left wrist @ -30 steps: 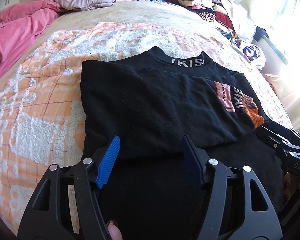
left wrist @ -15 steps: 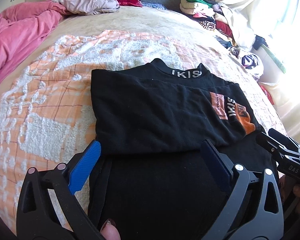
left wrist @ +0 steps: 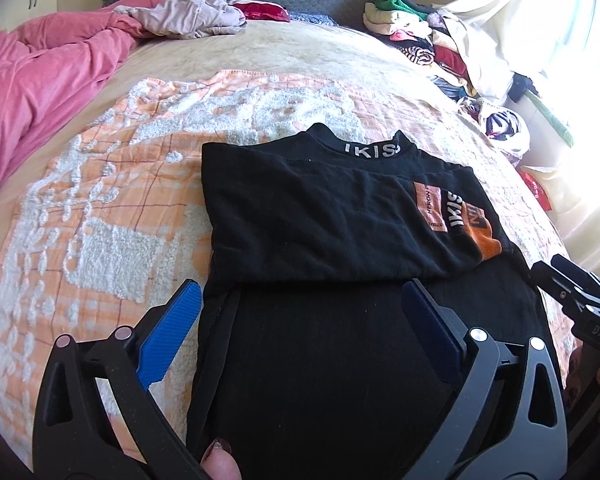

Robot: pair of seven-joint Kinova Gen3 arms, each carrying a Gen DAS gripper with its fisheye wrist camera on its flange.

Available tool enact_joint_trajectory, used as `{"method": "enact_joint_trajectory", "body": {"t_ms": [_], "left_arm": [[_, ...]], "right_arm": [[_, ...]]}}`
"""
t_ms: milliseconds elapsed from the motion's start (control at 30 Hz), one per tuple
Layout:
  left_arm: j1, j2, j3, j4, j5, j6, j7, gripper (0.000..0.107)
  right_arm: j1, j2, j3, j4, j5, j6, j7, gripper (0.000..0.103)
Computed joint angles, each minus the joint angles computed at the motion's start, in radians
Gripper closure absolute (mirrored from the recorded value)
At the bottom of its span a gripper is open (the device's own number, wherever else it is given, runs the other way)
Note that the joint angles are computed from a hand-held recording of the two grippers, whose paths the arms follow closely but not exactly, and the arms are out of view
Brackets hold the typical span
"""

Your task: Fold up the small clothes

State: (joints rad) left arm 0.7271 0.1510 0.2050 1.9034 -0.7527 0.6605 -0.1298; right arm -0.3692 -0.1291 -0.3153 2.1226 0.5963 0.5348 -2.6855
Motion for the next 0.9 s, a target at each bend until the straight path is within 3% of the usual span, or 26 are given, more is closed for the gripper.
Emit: {"method": "enact_joint_trajectory", "body": {"t_ms": [367,900], "left_arm": [[0.01,-0.064,0.058,0.052,0.015,0.069,0.017,0.014],[-0.012,-0.136,0.139,0.179,0.062,0.111,0.085,0.014]], "right_arm": [[0.019,-0.111,-0.05,0.049,-0.073,0.071,0.056,0.004],[0.077,-0.212,-0.088,0.137,-0.214,0.093,0.158,0.004]]}}
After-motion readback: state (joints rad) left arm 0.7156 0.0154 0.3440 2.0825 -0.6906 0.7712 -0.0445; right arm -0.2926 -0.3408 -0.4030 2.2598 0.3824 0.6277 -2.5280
